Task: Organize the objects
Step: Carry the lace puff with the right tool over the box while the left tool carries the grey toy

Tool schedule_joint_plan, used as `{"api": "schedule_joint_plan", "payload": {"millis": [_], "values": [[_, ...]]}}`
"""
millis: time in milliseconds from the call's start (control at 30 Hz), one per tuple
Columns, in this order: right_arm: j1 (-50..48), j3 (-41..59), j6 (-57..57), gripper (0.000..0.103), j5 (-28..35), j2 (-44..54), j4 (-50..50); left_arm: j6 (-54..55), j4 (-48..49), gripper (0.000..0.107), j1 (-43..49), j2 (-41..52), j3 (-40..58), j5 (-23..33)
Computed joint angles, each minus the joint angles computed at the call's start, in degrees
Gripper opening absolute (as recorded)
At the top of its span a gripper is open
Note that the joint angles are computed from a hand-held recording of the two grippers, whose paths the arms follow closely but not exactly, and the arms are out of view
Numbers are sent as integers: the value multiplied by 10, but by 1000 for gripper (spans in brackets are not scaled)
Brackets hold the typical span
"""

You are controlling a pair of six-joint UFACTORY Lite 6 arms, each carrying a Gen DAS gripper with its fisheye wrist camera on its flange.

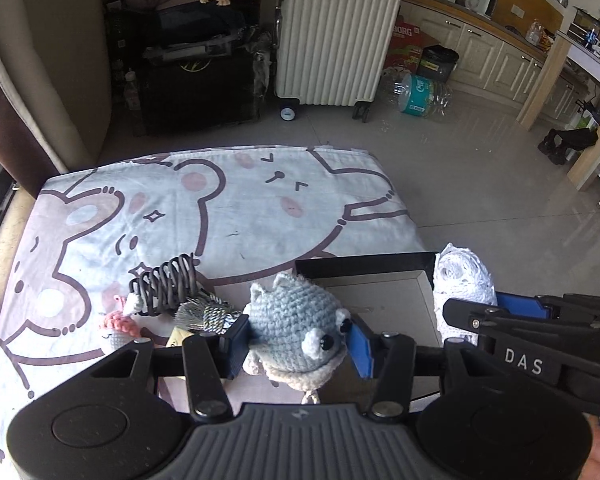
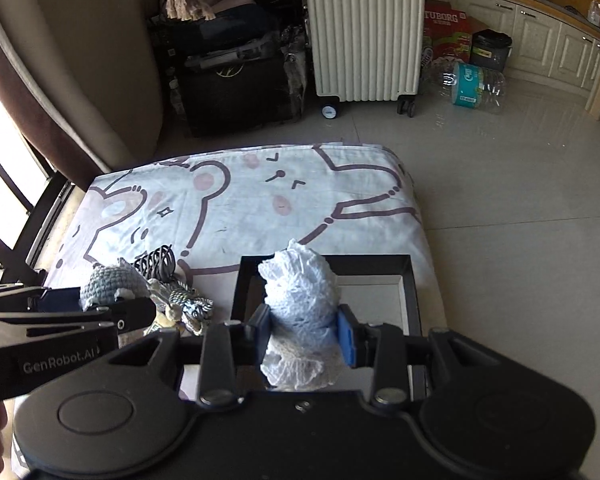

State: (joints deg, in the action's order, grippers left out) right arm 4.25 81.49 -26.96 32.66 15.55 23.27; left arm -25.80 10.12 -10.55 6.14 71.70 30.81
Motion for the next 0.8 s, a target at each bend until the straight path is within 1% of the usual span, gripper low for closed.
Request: {"api": "schedule_joint_plan", "payload": {"millis": [133,367,600,733,800], "values": [[-8,-29,-13,36,-30,4,-4,-1,-10,52,-11,25,-2,-25],[-22,-73,-67,36,-69,19,55,21,-41,52,-16,52,-1,-51],[-35,-83,-104,36,-79,23,91,29,-55,52,-20,75,13,-62],[-35,-77,-98,36,-82,38,79,36,-66,52,-19,91,21,-67],[-39,-70,-96,36,-81,51,78,52,-88,52,-14,101,23,-71]]}}
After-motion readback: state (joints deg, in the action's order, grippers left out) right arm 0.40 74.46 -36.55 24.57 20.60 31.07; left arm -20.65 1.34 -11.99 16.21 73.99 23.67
